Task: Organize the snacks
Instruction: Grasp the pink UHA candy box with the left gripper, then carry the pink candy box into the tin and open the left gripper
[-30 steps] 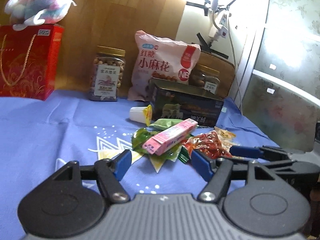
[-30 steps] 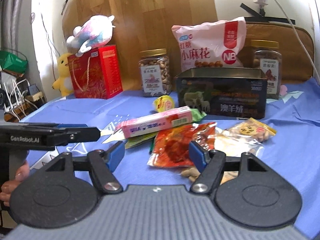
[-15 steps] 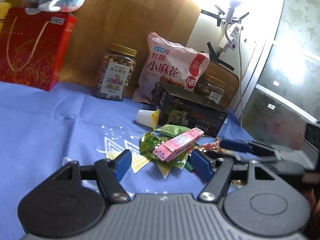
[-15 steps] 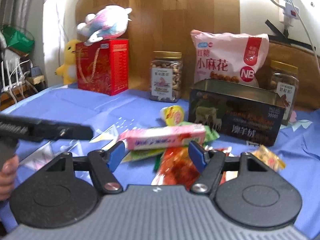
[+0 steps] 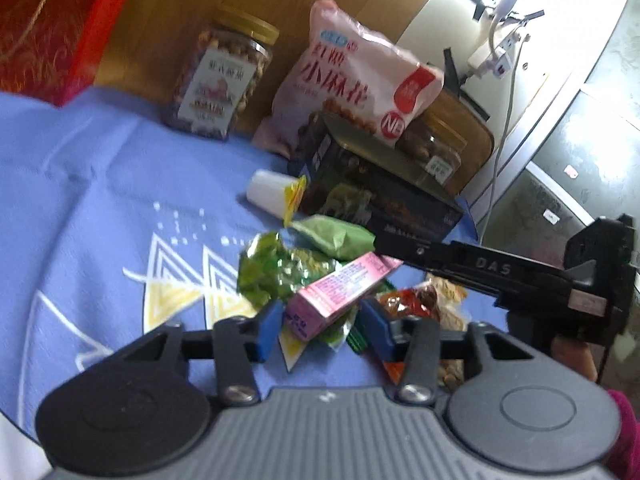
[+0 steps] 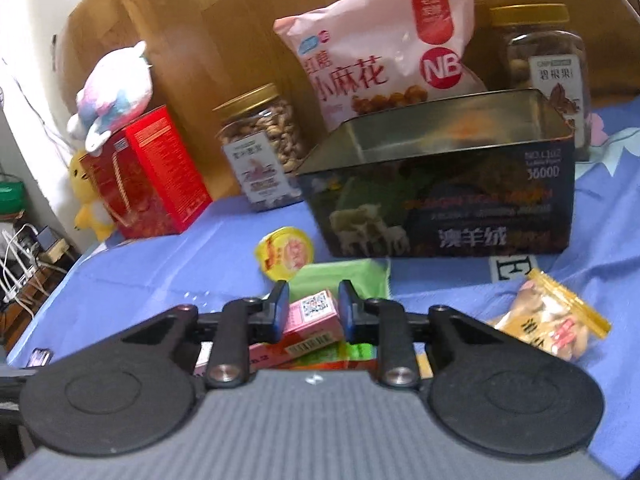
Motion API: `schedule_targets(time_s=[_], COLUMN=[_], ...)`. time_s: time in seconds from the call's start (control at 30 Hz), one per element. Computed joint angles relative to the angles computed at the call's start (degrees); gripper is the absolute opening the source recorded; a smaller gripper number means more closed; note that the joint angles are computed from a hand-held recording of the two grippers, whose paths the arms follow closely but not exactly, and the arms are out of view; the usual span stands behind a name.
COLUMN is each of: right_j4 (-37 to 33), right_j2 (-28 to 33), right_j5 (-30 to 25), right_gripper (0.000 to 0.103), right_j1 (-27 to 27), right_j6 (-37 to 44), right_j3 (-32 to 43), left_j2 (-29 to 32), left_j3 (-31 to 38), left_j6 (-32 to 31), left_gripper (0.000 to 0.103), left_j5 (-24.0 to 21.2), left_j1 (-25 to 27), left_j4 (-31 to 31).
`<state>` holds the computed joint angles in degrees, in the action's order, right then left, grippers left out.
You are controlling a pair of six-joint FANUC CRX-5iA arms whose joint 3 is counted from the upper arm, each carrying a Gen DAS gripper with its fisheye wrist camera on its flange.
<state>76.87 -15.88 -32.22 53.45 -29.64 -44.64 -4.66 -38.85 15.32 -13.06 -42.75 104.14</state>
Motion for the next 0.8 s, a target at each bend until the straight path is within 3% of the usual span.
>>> schedule_targets(time_s=[0.17,0.6,0.73,0.8], right_j4=[0.61,0.45,1.4,2.06], right_j2=[-1.08,-2.74,-2.85,-3.19], right_j5=[-4.87,-5.84,-4.96,-4.99], right_gripper=[0.03,0.033,0.042,0.043], right_j1=[4.91,15.17,15.11,15.08], right_j6=[0.01,-2.85,-1.11,-0.99], right_j3=[-0.41,-3.57,-3.68,-4.01], left_j2=[-2.02,-13.23,-13.28,-13.43], left_j3=[-1.7,-10.59,-10.71,-10.59], left_j6=[0.67,4.43,5.31,6.63], left_gripper=[0.042,0.045,0.054,0.064], left_j5=[1.05,-0.88,-0.24,-0.99], left_j1=[-0.15,4.09,3.71,4.36], left_j4=[1.62,-4.61,-5.79,-7.67])
